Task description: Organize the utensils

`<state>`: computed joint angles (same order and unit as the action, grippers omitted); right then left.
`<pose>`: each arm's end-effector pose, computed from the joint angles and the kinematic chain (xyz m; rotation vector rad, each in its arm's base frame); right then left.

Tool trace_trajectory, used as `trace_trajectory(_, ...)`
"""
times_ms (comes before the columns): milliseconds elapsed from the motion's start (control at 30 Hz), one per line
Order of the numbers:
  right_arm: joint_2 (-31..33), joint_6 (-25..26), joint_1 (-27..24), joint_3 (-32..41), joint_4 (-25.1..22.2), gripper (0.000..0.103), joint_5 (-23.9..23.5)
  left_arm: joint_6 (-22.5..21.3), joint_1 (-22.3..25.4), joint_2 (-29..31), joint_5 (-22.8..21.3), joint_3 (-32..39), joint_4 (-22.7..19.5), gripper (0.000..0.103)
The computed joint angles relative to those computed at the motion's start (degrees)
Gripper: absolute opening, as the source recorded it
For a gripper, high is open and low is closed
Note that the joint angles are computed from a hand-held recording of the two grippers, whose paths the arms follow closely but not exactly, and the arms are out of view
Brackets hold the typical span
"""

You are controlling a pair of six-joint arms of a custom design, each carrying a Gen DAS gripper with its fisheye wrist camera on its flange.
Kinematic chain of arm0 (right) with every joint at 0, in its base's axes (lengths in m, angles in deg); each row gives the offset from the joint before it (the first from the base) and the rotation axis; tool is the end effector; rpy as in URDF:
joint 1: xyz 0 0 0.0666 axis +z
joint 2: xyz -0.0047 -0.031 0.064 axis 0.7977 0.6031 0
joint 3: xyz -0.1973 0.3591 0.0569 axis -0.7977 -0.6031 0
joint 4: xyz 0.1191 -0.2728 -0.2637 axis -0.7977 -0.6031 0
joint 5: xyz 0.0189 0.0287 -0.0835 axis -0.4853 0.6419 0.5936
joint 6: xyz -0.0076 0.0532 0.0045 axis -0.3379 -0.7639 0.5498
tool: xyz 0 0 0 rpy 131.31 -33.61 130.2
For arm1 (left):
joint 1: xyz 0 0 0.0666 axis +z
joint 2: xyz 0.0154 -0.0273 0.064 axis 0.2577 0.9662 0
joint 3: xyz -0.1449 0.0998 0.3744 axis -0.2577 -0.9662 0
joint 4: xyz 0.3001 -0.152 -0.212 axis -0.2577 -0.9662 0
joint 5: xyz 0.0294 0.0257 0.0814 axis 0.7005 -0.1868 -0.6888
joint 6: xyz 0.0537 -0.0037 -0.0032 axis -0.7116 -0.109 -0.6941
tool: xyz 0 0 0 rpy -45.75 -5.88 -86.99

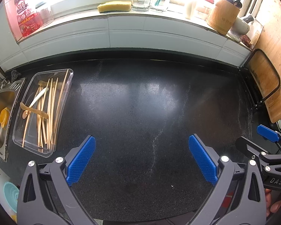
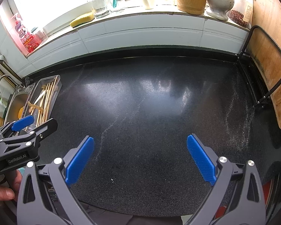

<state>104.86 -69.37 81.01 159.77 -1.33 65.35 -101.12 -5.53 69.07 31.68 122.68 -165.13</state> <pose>0.5300 0.2699 0.4901 0.9317 2.5400 -0.0026 0.6748 -0.2621 0.4599 0.9987 2.4957 -0.3546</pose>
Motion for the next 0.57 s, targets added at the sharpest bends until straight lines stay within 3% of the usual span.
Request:
trace_trajectory(233, 0.4, 0.3, -0.3, 0.4, -0.2, 0.096, -0.4, 0.1, -0.2, -1.1, -0.4, -2.0, 2.6, 0.097)
trace_trajectory(567, 0.0, 1.0, -0.8, -0.3, 0.6, 0.096, -0.6, 0.2, -0.4, 1.7, -1.4, 2.8, -1.2, 0.097)
